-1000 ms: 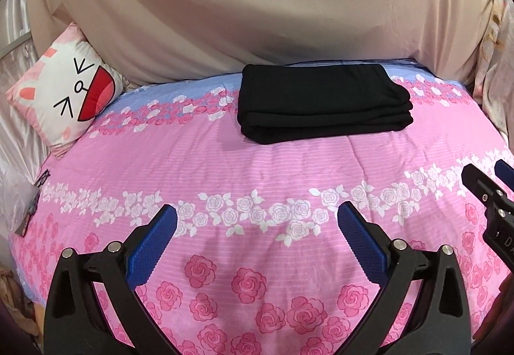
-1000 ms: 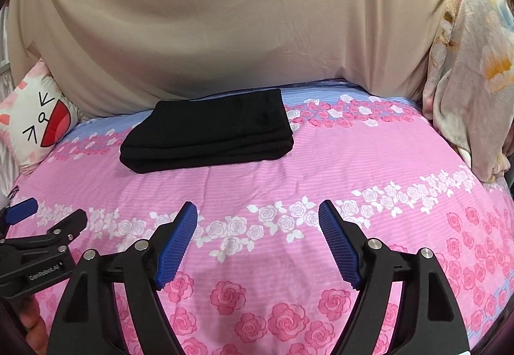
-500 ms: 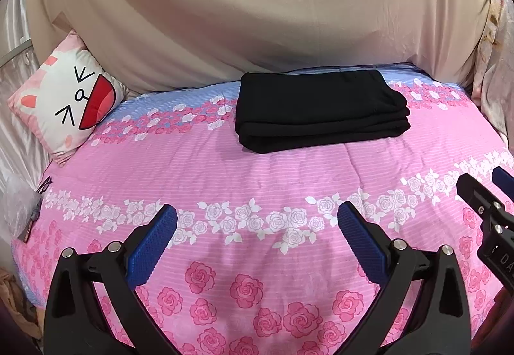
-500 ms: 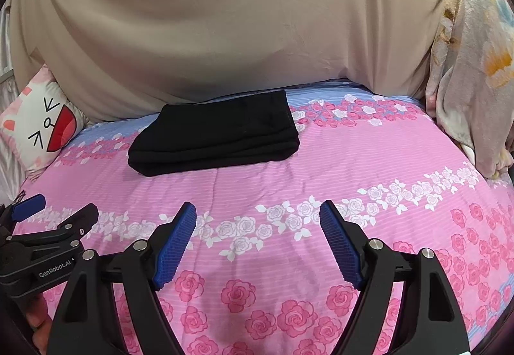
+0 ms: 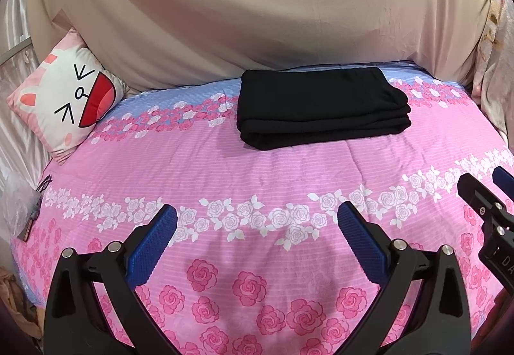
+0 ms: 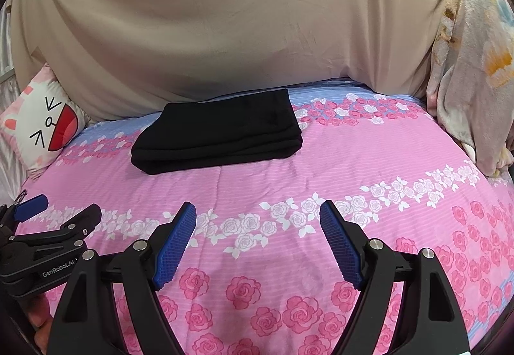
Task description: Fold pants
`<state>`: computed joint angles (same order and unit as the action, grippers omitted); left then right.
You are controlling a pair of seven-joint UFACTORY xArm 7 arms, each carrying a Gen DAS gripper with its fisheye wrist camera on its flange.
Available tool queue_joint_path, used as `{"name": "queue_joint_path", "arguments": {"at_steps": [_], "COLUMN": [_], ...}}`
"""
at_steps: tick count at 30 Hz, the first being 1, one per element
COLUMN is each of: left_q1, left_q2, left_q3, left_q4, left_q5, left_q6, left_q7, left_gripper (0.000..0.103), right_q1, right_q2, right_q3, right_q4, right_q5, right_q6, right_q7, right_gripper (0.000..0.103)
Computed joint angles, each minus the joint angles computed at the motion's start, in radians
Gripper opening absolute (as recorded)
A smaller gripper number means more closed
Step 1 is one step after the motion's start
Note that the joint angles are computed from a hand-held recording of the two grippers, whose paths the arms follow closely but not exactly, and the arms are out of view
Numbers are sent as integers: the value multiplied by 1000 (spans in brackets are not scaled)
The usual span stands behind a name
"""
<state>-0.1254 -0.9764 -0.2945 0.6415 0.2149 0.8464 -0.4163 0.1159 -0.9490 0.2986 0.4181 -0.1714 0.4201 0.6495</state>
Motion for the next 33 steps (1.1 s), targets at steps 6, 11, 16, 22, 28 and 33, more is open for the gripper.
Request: {"name": "queue_joint_path", "arguments": {"at_steps": [6, 11, 16, 22, 28, 33], "left_q1": [-2, -5, -4, -5, -9, -11], "left_q2": [0, -2, 0, 1, -1, -3], "left_q3": [2, -2, -6, -6, -5, -3], "left_q4": [1, 1, 3, 4, 4, 3], "left_q5": [-1, -1, 0, 2, 2, 0], "left_q6": [3, 6, 9, 9, 11, 15], "left_q7": [0, 1, -4, -6, -2, -1], "left_gripper": [98, 98, 98, 98, 98, 98], "right_q1": [2, 4, 5, 7, 9, 8], "right_q2": [-4, -6, -7, -5, -4, 4], "right_q3": [2, 0, 1, 0, 0, -3], "right_q4": [0, 0, -1, 0, 2, 3], "right_q5": [0, 0, 0, 1, 2, 3], "right_q6": [7, 7, 7, 9, 10, 7], "right_q7": [4, 5, 5, 5, 5, 2], "right_gripper": [77, 77, 77, 77, 78, 78]}}
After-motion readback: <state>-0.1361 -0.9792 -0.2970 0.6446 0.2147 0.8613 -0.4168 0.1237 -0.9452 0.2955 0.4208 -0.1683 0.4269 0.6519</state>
